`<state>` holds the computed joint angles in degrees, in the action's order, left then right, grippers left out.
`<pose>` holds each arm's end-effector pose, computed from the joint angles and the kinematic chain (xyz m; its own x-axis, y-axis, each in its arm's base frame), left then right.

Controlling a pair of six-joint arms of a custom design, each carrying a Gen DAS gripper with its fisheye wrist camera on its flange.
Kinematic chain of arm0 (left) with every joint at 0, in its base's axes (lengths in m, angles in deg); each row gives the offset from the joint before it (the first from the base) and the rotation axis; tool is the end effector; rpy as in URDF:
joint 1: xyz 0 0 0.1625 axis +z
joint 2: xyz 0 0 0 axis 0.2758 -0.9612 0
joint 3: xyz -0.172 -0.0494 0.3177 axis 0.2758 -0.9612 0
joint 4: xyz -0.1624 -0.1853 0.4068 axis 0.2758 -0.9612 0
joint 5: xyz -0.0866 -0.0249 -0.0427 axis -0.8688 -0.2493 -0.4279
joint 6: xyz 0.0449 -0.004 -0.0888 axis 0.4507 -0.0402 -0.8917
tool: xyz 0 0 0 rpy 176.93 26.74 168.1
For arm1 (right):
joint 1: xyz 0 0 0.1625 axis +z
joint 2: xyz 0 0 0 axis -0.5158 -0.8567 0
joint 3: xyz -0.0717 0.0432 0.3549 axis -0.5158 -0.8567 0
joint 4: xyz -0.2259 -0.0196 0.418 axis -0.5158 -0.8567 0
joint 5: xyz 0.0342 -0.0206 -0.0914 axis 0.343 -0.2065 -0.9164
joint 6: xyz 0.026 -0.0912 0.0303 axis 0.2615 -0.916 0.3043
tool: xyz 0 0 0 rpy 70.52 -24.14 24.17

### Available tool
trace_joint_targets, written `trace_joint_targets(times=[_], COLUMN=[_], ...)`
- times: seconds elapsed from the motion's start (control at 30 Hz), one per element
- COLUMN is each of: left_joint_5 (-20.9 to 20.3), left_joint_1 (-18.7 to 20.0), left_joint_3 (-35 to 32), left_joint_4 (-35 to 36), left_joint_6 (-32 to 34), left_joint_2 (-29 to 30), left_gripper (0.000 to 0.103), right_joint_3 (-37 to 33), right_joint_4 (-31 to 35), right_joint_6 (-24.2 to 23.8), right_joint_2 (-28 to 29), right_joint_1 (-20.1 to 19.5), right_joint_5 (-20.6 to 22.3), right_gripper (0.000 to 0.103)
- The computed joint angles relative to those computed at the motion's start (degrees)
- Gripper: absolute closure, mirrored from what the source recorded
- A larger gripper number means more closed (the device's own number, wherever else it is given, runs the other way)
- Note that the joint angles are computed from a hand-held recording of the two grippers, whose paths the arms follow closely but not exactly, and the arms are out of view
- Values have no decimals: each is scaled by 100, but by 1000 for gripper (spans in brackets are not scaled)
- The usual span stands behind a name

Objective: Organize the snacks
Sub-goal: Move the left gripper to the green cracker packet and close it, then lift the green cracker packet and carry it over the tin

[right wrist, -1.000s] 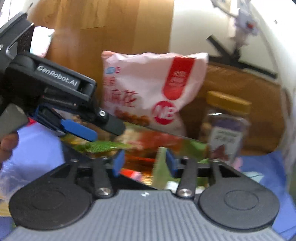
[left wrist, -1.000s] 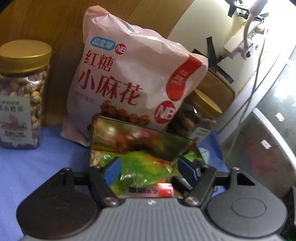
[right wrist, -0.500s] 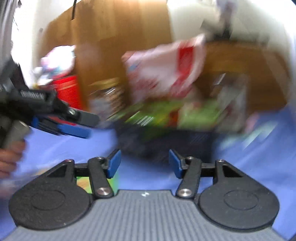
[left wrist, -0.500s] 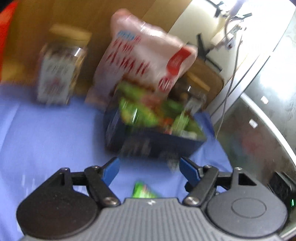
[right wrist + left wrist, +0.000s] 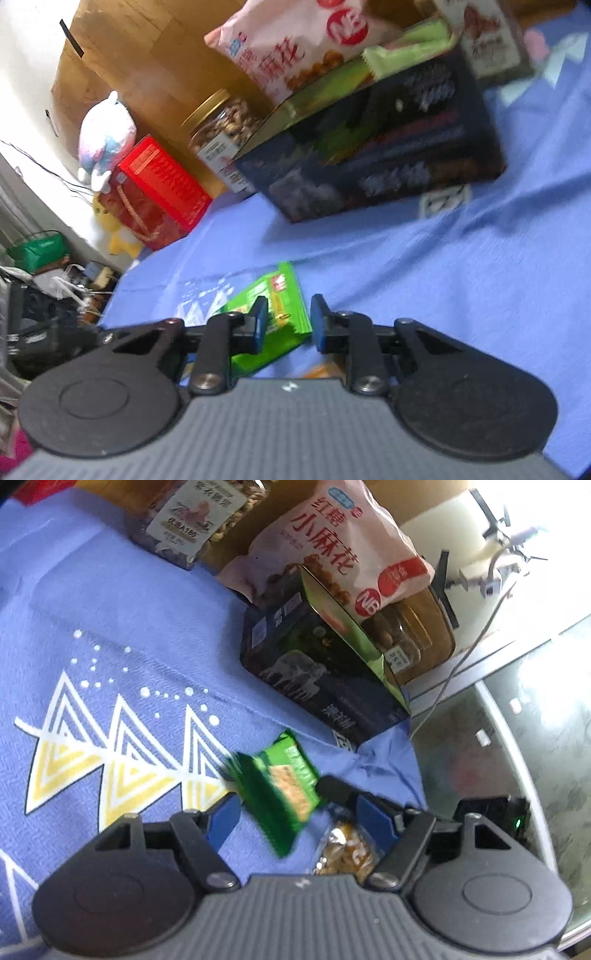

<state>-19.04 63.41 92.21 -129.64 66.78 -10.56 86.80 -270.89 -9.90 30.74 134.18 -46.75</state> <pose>-0.0102 -0.6900 0.3095 -0.9512 0.2737 0.1424 0.2002 0.8988 -0.3901 0.2736 -0.6336 0.0565 -0.9829 -0.1625 0.0870 -0.1802 0.7478 -0.6390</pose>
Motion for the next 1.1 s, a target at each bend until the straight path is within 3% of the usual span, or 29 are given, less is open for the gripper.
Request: trace_joint_targets(times=[0.27,0.43,0.5,0.63,0.9,1.1], left_joint_5=[3,-41,27,55,75,53], left_joint_1=[73,162,150,141,147,95], left_joint_3=[184,289,372,650,758,698], left_joint_4=[-140,-42,73,216,338,408], left_joint_6=[18,143,272,517,588,734], left_joint_2=[-185,-379,-492,-761,-906,-901], left_gripper=[46,68,70,72,70,46], right_joint_3=[232,454,569,733,886,691], right_joint_4=[-72,-251,-329,-415,-806,-1316], right_joint_6=[328,200,136,-302,-1714,-2661], right_joint_2=[-72,-125,-144,-158,81,430], right_joint_1=[91,222,277,509,978,1218], right_joint_5=[604,576,526,-4,-1228,-1995], right_gripper=[76,76,76,72,59,54])
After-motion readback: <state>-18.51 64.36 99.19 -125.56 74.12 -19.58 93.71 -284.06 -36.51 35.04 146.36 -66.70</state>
